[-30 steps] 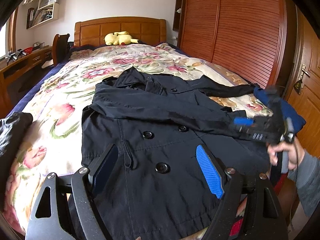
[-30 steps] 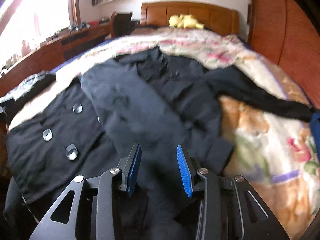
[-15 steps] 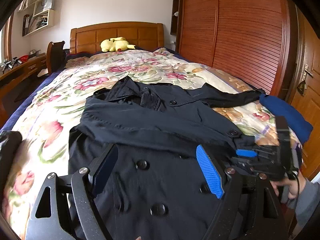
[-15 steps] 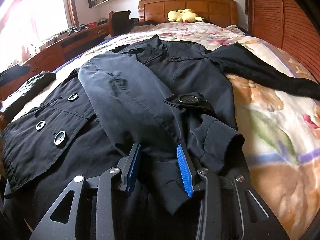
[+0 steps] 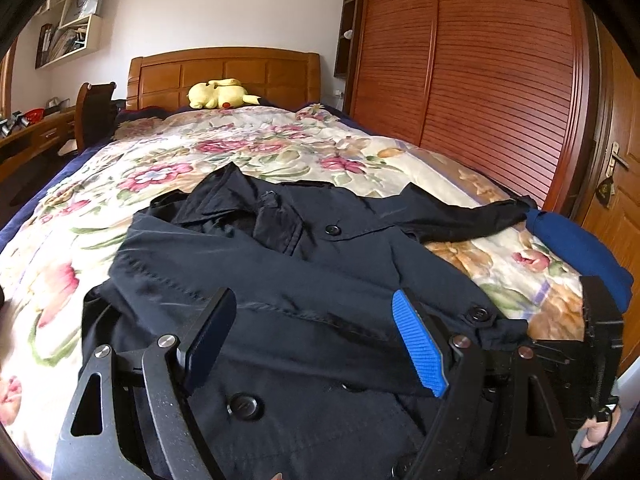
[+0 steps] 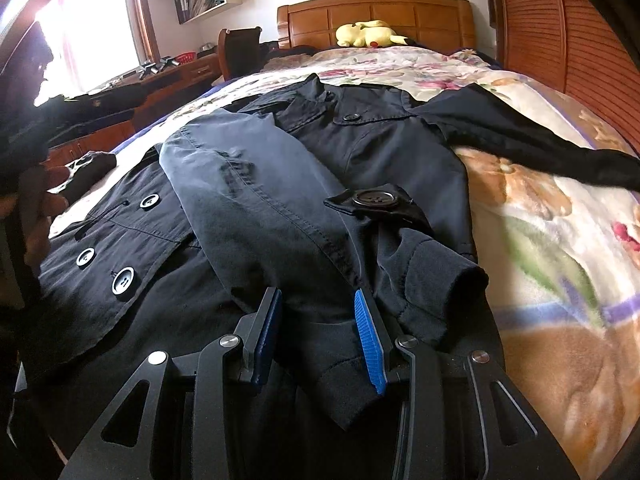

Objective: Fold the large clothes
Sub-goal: 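Move the right tool to the sleeve lying beside the blue pillow, then grasp that sleeve cuff with the right tool and lift it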

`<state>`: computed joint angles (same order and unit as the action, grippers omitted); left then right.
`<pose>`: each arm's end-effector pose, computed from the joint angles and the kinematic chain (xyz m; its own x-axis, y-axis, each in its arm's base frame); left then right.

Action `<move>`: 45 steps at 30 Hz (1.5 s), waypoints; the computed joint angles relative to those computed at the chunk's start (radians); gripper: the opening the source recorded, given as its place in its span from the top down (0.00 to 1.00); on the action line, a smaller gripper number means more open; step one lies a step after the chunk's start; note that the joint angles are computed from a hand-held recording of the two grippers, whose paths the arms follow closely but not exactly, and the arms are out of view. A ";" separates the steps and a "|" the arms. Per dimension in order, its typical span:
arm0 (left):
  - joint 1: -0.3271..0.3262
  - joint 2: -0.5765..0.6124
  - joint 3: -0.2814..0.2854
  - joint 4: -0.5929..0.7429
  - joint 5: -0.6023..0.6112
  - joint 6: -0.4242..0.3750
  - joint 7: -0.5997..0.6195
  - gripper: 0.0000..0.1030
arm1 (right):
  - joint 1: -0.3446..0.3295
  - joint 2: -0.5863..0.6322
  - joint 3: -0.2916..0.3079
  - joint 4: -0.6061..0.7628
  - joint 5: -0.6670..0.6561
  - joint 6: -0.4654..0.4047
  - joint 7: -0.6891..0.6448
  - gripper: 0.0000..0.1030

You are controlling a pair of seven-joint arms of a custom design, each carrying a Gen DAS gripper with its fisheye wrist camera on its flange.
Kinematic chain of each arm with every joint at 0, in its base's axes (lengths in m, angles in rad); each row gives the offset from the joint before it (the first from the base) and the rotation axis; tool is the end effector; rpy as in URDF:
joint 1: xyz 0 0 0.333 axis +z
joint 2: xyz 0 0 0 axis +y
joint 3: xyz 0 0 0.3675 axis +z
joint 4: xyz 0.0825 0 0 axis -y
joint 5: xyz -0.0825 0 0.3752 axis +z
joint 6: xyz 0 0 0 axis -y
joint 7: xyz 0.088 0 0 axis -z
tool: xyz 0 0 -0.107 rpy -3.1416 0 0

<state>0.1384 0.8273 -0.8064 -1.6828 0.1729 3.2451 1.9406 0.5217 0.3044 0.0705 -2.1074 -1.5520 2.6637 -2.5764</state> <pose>0.6754 -0.3347 0.3843 -0.7201 -0.6840 0.1166 -0.4241 0.3008 -0.8542 0.4756 0.3525 0.3347 -0.1460 -0.9849 -0.0930 -0.6623 0.1671 -0.7303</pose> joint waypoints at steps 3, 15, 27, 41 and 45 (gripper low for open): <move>-0.028 0.006 0.035 0.003 0.008 0.027 -0.002 0.21 | 0.007 0.003 0.002 0.004 0.012 -0.018 -0.016 0.62; 0.046 0.061 -0.046 -0.039 0.100 0.052 0.014 0.21 | -0.011 -0.092 0.005 -0.067 0.068 0.001 0.004 0.62; 0.049 0.061 -0.053 -0.053 0.143 0.045 0.031 0.21 | -0.159 -0.330 0.002 -0.202 0.286 -0.164 -0.228 0.51; 0.048 0.064 -0.057 -0.051 0.129 0.031 0.049 0.21 | -0.313 -0.136 -0.115 -0.046 0.432 -0.107 -0.240 0.50; 0.063 0.075 -0.078 -0.053 0.127 0.025 0.061 0.21 | -0.320 -0.102 -0.142 -0.024 0.457 -0.074 -0.202 0.50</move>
<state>0.2019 0.9022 -0.8844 -1.7357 0.2997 3.2699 2.0020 0.2014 0.2027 -0.0720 -2.1316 -1.0948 2.5898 -2.7785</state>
